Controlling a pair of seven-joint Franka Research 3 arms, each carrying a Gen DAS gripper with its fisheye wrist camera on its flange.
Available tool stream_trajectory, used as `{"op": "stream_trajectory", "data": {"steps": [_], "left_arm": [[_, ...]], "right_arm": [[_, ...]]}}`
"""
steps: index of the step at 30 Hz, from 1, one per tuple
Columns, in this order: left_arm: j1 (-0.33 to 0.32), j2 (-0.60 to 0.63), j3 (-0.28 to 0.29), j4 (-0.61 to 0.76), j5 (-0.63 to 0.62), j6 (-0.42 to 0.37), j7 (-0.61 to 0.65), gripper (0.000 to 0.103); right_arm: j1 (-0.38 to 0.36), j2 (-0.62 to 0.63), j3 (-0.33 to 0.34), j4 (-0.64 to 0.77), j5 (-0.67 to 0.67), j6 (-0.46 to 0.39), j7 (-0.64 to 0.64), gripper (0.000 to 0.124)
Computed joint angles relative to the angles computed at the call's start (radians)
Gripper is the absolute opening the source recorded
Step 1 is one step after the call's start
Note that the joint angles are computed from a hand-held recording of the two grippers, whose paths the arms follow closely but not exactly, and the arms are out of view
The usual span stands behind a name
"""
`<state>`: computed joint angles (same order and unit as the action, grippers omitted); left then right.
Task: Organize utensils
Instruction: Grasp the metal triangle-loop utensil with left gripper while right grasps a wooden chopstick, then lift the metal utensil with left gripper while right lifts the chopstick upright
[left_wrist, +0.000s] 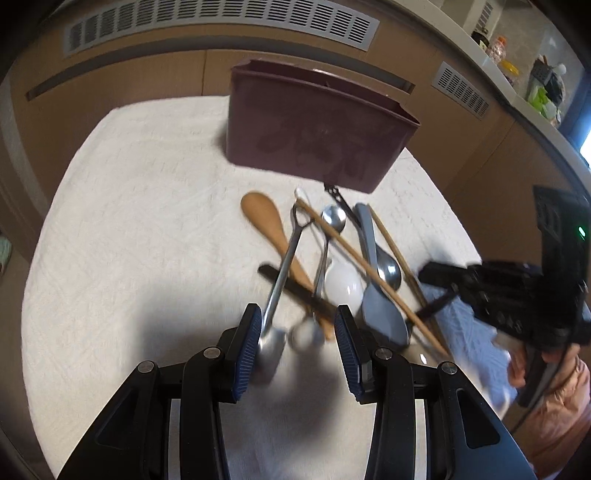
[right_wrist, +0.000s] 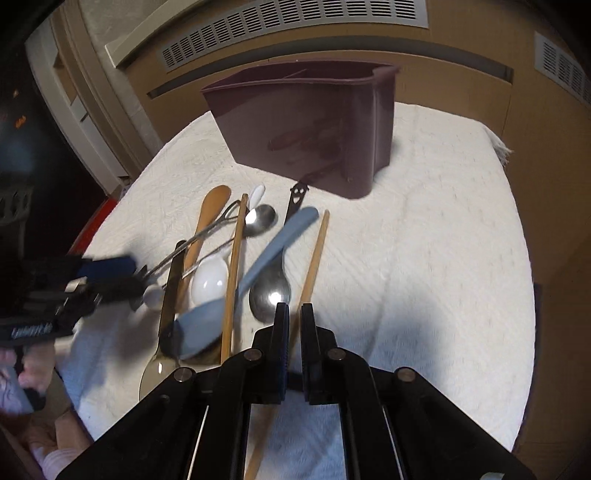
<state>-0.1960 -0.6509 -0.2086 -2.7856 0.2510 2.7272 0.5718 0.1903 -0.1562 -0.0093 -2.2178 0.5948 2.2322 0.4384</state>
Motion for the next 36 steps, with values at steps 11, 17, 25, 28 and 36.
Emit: {"op": "stream_trajectory", "data": {"steps": [11, 17, 25, 28, 36], "left_arm": [[-0.026, 0.225, 0.127, 0.161, -0.097, -0.054, 0.346, 0.022], [0.027, 0.214, 0.067, 0.146, -0.097, -0.053, 0.363, 0.018], [0.088, 0.145, 0.033, 0.063, 0.028, -0.002, 0.244, 0.014], [0.033, 0.174, 0.1, 0.083, -0.03, -0.004, 0.331, 0.017], [0.014, 0.202, 0.13, 0.102, -0.161, -0.001, 0.472, 0.018]], "right_arm": [[0.013, -0.089, -0.006, -0.125, 0.016, 0.222, -0.081, 0.078], [0.05, -0.128, -0.027, -0.157, 0.059, 0.294, -0.135, 0.103], [0.079, -0.086, 0.012, -0.11, -0.002, 0.268, -0.116, 0.075], [0.086, -0.032, 0.032, -0.037, -0.074, 0.123, -0.067, 0.026], [0.103, 0.105, 0.071, 0.094, -0.112, 0.003, 0.052, 0.022]]}}
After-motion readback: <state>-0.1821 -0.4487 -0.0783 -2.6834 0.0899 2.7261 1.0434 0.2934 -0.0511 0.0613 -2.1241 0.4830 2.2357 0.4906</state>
